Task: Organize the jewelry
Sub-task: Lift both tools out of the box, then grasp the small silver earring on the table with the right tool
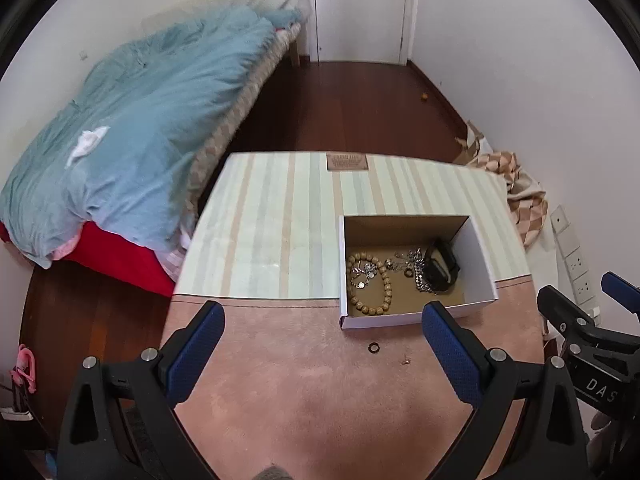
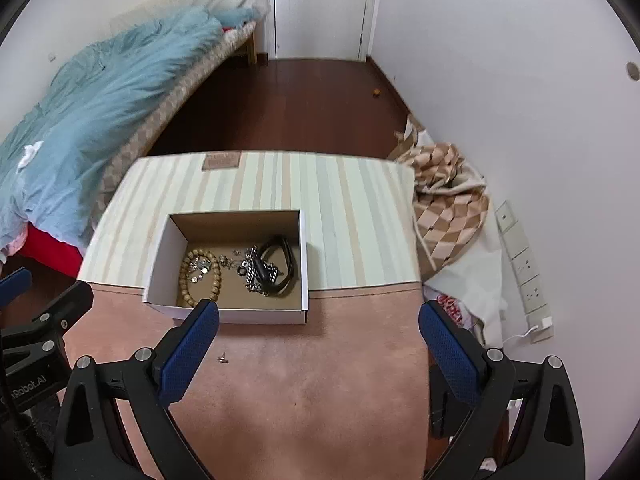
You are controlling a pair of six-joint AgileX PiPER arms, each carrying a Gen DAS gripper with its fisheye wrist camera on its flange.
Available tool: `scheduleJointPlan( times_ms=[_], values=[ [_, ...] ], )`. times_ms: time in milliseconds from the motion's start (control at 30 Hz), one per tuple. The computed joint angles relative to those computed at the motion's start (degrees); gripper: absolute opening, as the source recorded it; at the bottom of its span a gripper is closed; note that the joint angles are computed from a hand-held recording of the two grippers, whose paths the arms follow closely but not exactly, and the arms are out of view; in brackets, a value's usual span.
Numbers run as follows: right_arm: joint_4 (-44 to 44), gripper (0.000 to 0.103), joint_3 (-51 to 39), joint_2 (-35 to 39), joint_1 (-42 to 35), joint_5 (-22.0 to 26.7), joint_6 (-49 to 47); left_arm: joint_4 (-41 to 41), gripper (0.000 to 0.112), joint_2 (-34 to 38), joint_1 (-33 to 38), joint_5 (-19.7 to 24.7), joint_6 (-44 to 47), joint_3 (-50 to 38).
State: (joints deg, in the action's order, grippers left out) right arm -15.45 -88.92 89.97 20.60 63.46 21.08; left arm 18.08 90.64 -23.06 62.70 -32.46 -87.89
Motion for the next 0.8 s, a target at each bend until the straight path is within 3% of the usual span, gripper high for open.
scheduleJointPlan(
  times_ms=[433,800],
  values=[
    [-3.72,0.101,0.28,-9.66,5.26,4.58,4.01,4.66,0.101,-8.62,-5.82,4.88,-4.51,0.21],
    [-3.17,0.101,2.14,-13.27,5.54,4.71,4.98,6.11,0.101,-11.01,-7.87,5.92,-6.60,1.42]
  ],
)
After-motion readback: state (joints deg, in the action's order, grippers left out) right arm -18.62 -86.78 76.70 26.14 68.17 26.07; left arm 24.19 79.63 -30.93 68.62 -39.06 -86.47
